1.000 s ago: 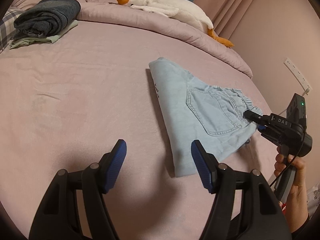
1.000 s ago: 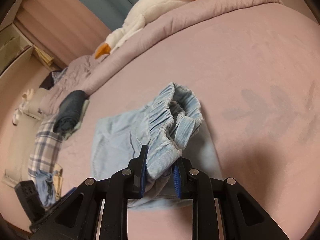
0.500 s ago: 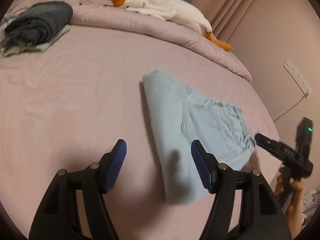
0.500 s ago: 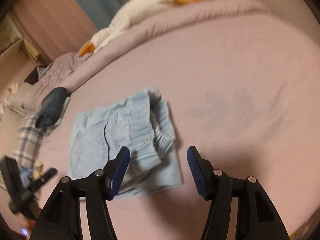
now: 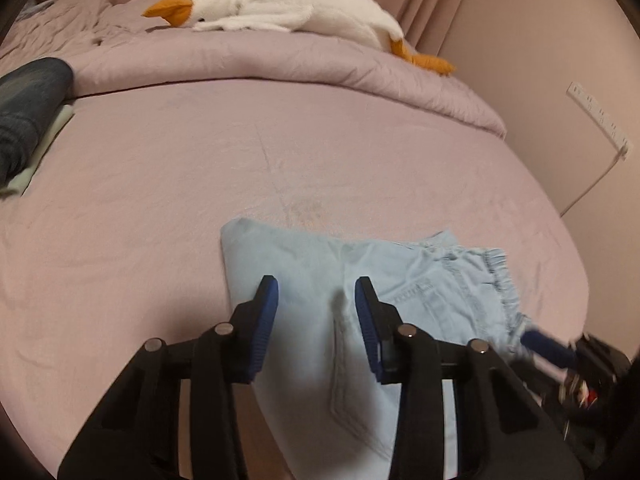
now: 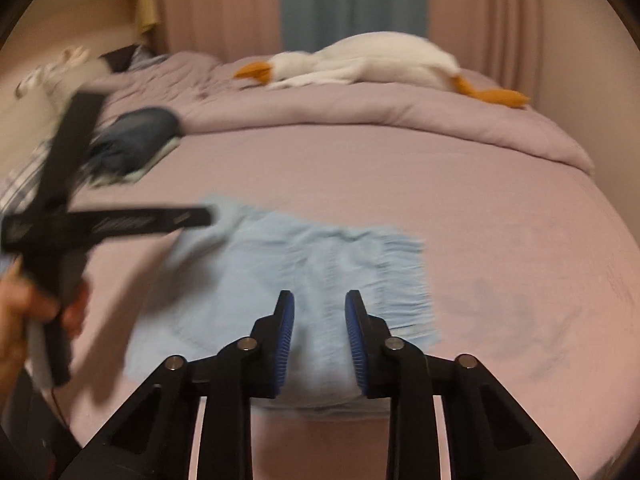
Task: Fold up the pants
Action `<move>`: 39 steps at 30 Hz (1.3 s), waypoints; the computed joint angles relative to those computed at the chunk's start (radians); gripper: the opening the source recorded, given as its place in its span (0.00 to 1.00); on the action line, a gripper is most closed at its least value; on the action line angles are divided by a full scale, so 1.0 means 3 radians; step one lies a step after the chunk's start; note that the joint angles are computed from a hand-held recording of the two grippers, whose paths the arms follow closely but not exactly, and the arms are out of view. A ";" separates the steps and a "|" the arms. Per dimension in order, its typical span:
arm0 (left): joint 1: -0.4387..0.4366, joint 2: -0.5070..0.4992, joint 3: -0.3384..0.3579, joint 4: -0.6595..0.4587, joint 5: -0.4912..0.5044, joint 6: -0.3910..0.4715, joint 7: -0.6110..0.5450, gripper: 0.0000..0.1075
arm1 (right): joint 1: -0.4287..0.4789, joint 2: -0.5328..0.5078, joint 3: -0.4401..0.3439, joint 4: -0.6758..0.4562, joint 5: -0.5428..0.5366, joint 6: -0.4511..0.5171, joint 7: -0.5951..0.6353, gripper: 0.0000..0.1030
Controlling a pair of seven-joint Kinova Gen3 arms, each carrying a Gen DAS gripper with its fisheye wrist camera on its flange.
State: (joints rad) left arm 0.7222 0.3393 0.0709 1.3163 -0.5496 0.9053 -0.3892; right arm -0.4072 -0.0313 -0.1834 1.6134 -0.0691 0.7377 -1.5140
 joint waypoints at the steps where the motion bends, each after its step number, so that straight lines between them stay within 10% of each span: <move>1: -0.0038 0.0047 0.0015 -0.0059 0.0040 0.0056 -0.0078 0.35 | -0.0023 0.0020 -0.0017 0.0000 -0.0027 0.0015 0.0080 0.27; 23: 0.0067 0.0303 -0.0104 -0.0411 0.0202 0.0549 -0.0446 0.35 | -0.0243 0.0183 -0.0090 -0.0003 0.0243 0.0198 -0.0014 0.27; 39: 0.0210 -0.0168 0.0137 0.0527 0.0107 0.0038 0.0103 0.35 | -0.0254 0.0279 -0.0076 -0.0102 0.0213 0.0293 -0.0083 0.27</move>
State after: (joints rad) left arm 0.7852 0.2890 0.1121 1.4743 -0.5173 0.9167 -0.3584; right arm -0.4834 0.0525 -0.2062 1.5827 -0.0051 0.8255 -1.5389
